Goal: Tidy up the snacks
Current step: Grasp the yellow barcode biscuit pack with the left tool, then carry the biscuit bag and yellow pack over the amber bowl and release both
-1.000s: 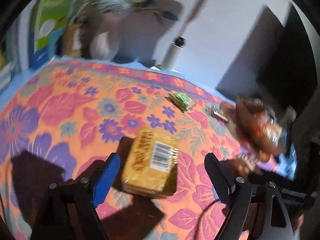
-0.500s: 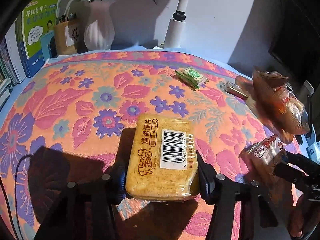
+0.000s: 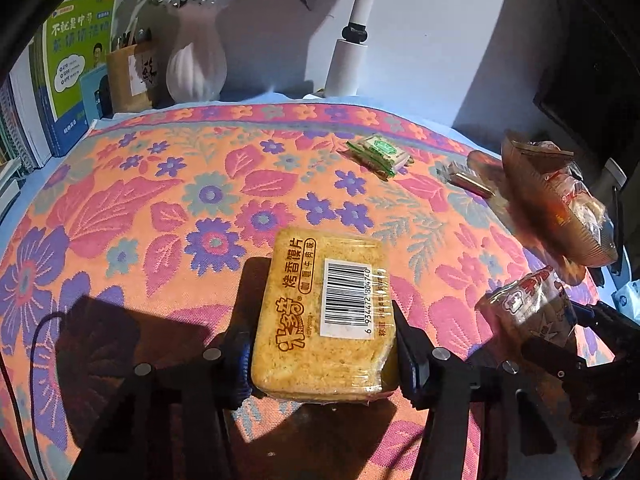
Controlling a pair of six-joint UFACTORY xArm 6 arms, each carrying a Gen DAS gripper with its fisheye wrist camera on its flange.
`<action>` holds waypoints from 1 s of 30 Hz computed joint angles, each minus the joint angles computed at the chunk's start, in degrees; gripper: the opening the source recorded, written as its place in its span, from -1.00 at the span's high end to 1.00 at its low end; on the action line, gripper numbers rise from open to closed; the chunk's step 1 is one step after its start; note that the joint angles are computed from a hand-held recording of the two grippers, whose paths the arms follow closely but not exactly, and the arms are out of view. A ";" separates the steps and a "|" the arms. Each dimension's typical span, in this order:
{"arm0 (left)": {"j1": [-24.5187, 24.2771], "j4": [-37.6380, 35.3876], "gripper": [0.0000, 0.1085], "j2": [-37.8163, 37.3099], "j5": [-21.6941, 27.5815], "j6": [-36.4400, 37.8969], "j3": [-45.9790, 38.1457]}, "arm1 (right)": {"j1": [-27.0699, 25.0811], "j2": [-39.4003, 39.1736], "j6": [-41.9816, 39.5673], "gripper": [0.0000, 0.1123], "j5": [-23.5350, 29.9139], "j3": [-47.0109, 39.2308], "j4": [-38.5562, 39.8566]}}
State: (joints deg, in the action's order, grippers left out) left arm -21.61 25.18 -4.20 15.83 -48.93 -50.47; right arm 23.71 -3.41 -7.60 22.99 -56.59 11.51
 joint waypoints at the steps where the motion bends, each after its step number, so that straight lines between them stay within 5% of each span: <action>1: -0.04 0.44 0.00 0.00 0.12 -0.32 -0.06 | 0.10 0.30 0.83 -0.53 0.07 -0.28 -1.10; 9: -1.12 2.51 0.01 -0.36 2.12 -1.06 -1.45 | 0.81 -2.67 8.51 -0.35 -5.25 3.37 -11.85; 14: -3.07 0.27 0.01 -0.61 3.40 1.92 -5.13 | 0.57 -6.82 -0.31 -0.19 -5.03 5.65 -0.99; 15: -3.71 0.09 0.01 -0.22 3.69 2.54 -6.64 | 0.09 -8.13 -2.77 0.29 -4.79 5.92 2.51; 16: -4.19 -0.43 0.01 0.23 3.83 3.40 -7.94 | -0.65 -9.23 -4.83 0.57 -3.80 5.63 5.10; 17: -4.76 -1.31 0.01 1.06 3.90 4.71 -9.73 | -1.38 -10.04 -6.08 0.57 -2.81 5.18 6.82; 21: -7.16 -4.11 0.01 6.17 4.75 9.98 -18.63 | -6.77 -10.02 -12.63 0.47 3.21 0.79 14.09; 23: -7.74 -5.63 0.01 7.80 4.72 11.63 -21.17 | -10.25 -8.54 -18.58 0.16 10.95 -2.06 23.14; 25: -7.99 -7.62 0.01 8.73 4.25 13.13 -22.36 | -11.33 -9.48 -21.61 -0.56 13.38 -0.87 28.57; 27: -7.89 -8.30 0.01 8.98 4.26 13.27 -22.64 | -10.66 -11.05 -25.50 -0.57 13.28 1.36 33.41; 30: -7.43 -8.07 0.01 8.39 4.60 12.71 -21.61 | -6.94 -10.31 -23.19 -0.57 13.32 1.80 29.34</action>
